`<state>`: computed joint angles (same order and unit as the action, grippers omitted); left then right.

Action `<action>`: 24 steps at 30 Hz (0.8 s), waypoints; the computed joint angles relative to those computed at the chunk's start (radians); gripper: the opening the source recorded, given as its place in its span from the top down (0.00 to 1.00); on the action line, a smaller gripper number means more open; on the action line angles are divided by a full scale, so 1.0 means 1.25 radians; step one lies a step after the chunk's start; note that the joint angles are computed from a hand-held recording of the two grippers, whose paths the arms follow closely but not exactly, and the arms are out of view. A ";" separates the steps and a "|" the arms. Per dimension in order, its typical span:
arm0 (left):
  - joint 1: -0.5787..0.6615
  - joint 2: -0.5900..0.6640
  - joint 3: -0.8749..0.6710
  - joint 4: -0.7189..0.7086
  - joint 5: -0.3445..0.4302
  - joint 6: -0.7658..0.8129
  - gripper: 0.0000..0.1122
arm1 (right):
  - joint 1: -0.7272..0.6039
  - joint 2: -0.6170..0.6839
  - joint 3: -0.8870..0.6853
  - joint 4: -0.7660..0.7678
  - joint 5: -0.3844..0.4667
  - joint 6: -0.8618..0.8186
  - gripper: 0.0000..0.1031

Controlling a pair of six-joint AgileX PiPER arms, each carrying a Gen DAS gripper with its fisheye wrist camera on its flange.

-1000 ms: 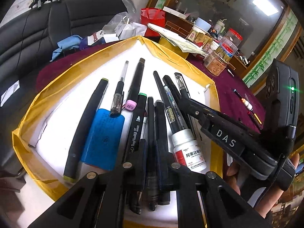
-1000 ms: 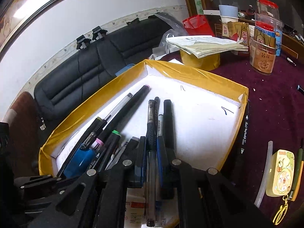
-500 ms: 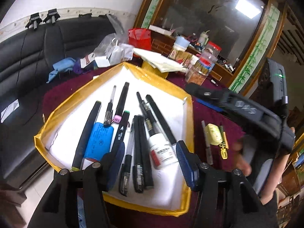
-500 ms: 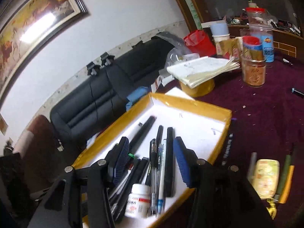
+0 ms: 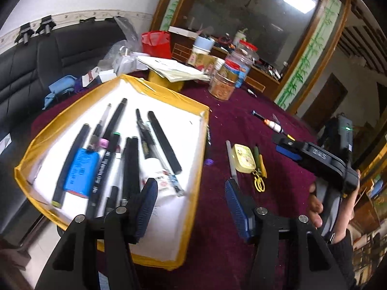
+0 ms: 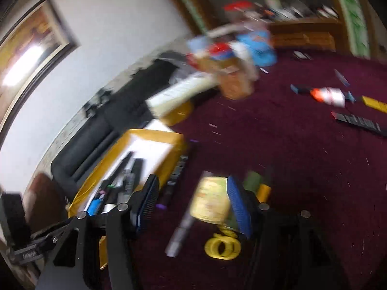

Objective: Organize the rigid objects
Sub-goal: 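Move both open tools back over the remaining pens, then grasp a white pen with the left tool while the right tool grasps a yellow pen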

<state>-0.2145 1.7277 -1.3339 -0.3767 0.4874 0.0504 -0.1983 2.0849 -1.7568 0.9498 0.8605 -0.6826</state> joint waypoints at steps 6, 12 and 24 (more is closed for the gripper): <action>-0.045 0.031 -0.046 0.023 0.025 -0.028 0.46 | -0.020 0.060 -0.066 -0.103 -0.001 0.137 0.58; -0.085 0.064 -0.087 0.051 0.047 -0.041 0.46 | -0.018 0.112 -0.125 -0.193 0.026 0.230 0.71; -0.126 0.138 -0.186 0.107 0.127 -0.063 0.46 | 0.089 0.105 -0.125 -0.527 -0.045 0.384 0.85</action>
<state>-0.3721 1.9005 -1.5666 -0.2435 0.6455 -0.0288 -0.0869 2.2155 -1.9136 0.2916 0.8049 -0.2020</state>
